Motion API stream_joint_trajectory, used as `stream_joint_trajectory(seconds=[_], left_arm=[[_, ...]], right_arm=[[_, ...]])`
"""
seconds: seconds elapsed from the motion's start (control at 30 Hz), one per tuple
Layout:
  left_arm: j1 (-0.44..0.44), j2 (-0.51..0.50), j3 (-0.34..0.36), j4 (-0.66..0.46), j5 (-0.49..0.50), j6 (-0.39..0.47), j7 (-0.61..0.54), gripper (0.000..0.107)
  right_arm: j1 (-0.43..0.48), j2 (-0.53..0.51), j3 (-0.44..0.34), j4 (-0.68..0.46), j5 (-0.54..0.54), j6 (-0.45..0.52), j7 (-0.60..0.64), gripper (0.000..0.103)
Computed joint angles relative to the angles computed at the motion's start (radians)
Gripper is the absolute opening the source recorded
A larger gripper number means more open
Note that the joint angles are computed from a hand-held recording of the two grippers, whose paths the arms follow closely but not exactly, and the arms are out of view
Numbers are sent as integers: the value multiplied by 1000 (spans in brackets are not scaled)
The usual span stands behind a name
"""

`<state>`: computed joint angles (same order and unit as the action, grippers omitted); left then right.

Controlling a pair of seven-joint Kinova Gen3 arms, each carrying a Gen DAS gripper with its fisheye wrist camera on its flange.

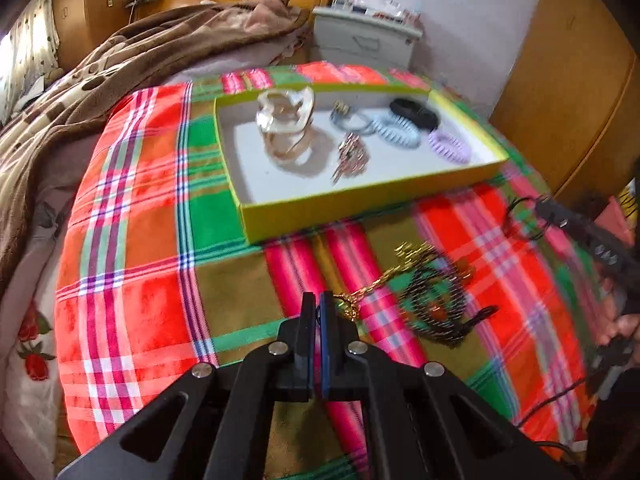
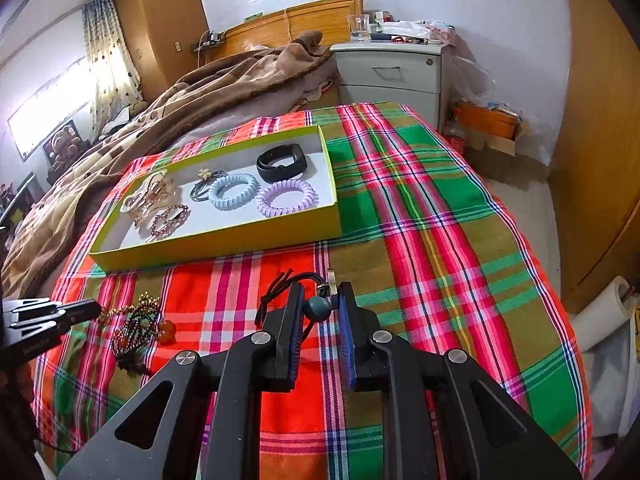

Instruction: Organize jewelry

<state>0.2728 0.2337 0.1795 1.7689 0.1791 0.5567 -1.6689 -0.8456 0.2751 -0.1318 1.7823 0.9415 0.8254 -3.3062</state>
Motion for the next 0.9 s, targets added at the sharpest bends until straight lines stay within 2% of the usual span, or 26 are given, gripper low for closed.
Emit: stream_joint_trajectory(seconds=[0.2, 0.3, 0.43, 0.47, 0.5, 0.53, 0.6, 0.83, 0.9], left_arm=[[-72, -33, 38, 22, 140, -37, -103, 1], [-54, -32, 19, 21, 130, -46, -92, 1], [-10, -8, -22, 0, 39, 0, -8, 3], [0, -12, -30, 8, 15, -5, 12, 5], [2, -16, -28, 15, -3, -9, 16, 15], [1, -18, -24, 18, -13, -7, 7, 31], [-6, -23, -11, 24, -23, -5, -28, 41], [37, 7, -15, 7, -124, -2, -74, 44], [33, 11, -6, 1, -125, -1, -98, 44]], right_arm=[[0, 0, -1, -1, 0, 2, -1, 17], [-1, -1, -1, 1, 4, -1, -3, 17], [-2, -3, -3, 6, 6, -4, -8, 17], [-1, -3, -3, 6, 5, -5, -8, 17], [-1, -3, -3, 7, 4, -6, -9, 17], [0, -3, -3, 7, 5, -7, -11, 17], [0, -3, -3, 7, 4, -8, -8, 17], [-1, -2, -4, 4, -2, 0, -4, 17], [-1, 1, -4, -2, -6, 7, 1, 17]])
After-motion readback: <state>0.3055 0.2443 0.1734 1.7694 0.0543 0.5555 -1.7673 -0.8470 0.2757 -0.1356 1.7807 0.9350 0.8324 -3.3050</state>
